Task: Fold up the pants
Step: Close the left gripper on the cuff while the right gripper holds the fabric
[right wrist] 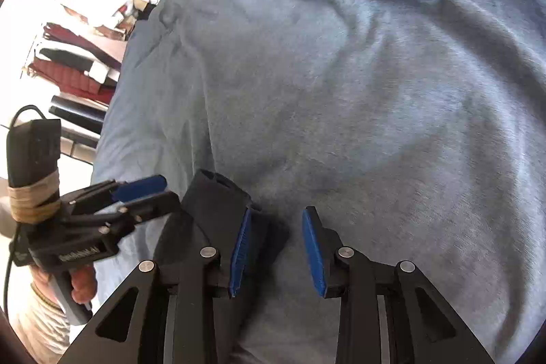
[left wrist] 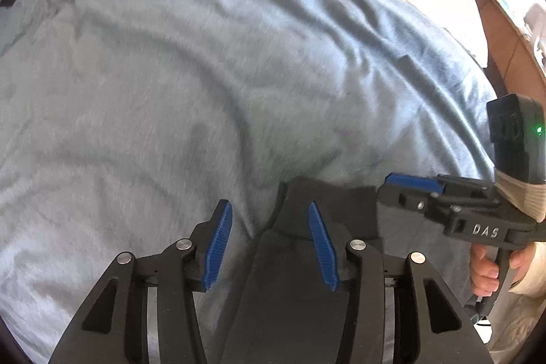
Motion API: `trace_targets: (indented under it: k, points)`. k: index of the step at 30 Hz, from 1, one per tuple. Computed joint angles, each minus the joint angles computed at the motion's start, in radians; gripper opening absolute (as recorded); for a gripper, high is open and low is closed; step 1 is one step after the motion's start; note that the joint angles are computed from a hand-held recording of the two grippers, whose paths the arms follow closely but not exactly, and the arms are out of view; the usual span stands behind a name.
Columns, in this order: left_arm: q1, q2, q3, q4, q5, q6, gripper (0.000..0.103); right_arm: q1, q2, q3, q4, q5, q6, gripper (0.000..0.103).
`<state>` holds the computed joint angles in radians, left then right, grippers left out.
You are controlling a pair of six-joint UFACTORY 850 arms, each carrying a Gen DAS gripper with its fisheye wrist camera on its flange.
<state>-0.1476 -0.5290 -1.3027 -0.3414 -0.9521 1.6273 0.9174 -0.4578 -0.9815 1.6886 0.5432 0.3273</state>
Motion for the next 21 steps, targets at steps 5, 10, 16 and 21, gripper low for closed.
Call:
trace_targets:
  k: [5,10,16,21]
  points:
    - [-0.042,-0.014,0.014,0.06,-0.003,-0.031,0.044,0.015,0.0,0.013,-0.126,0.007,0.139,0.033]
    - [-0.047,-0.048,0.002,0.079,-0.021,-0.077,0.042,0.007,-0.023,0.003,-0.193,0.004,0.214,0.033]
    - [-0.06,-0.116,-0.04,0.146,-0.064,-0.15,0.038,-0.012,-0.044,0.022,-0.348,-0.008,0.407,0.033]
    - [-0.066,-0.137,-0.04,0.16,-0.064,-0.169,0.038,-0.016,-0.06,0.028,-0.408,-0.017,0.468,0.033]
